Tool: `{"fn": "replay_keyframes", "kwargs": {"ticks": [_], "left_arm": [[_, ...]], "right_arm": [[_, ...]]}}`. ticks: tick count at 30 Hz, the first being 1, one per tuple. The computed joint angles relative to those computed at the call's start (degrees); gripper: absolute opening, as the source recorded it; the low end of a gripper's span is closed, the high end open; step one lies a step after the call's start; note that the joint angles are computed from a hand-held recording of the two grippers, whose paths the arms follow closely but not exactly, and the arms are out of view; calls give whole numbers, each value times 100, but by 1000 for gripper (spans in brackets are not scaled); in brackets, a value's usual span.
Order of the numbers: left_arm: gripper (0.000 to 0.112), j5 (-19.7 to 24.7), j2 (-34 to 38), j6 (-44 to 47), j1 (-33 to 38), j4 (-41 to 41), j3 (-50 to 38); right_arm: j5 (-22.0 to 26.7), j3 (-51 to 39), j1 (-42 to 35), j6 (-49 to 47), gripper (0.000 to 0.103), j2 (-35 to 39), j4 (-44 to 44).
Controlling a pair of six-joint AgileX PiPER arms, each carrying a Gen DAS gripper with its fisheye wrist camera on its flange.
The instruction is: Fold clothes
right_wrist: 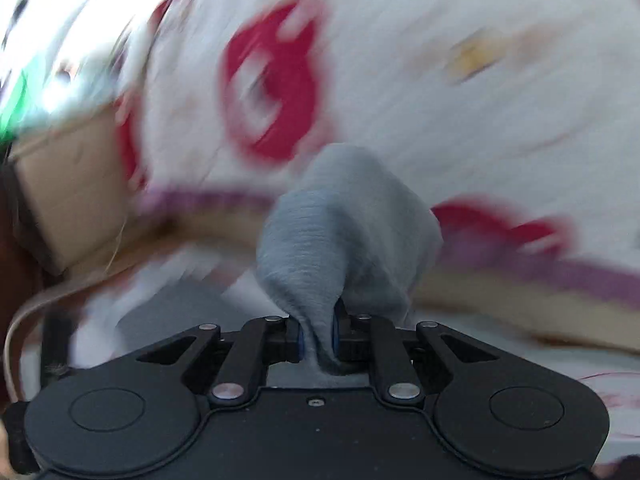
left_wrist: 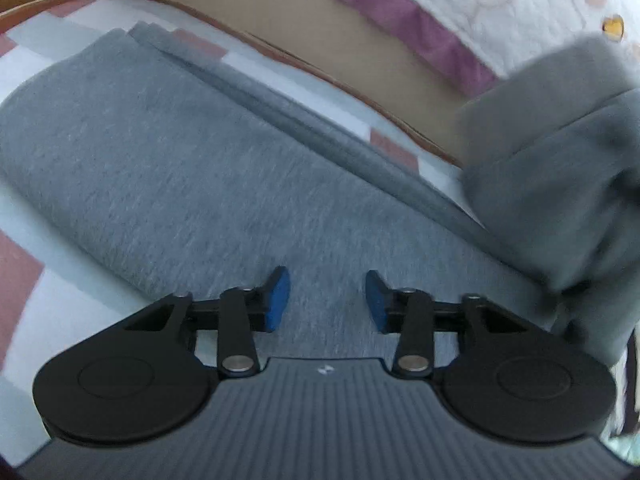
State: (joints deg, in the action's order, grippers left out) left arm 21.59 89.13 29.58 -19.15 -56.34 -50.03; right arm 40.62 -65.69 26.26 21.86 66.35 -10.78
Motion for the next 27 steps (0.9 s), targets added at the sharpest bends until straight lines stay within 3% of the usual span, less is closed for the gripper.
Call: {"fn": "replay_keyframes", "kwargs": {"ticks": [2,5,9,12,16,19,23,25,27], "left_arm": [[38,329,-58,670,261,-600,3],[41,1025,-87,1718,780,-1648,159],[42,2512,317,2258,1600,-2673,321],[44,2994,384,2279,1783,-3028,388],[57,3753,440,2457,1925,-3524,497],[62,3967,330,2493,1965,-3684,588],[71,3458,269,2646,1595,-3841,574],[84,3224,469,2700,1350,-3934,404],[84,3000,824,2330,1111,-3776,108]], "right_arm": [[-152,160,641,619,15,635,-666],[-782,875,965,1620,15,807,-1278],[-1157,1587,1395,3190,15,552,-2652],[-1184,1608,1332,3133,15,449,-2645],[-1327,1578,1098,2803,15,392,-2382],[-1384,1650,1122,2853,15,315,-2376],[-1494,1812,1353,2972,16,153,-2556],[-1557,1894,1485,2874,16,91,-2594],[-1627,1973,1634,2591,16,54,-2568]]}}
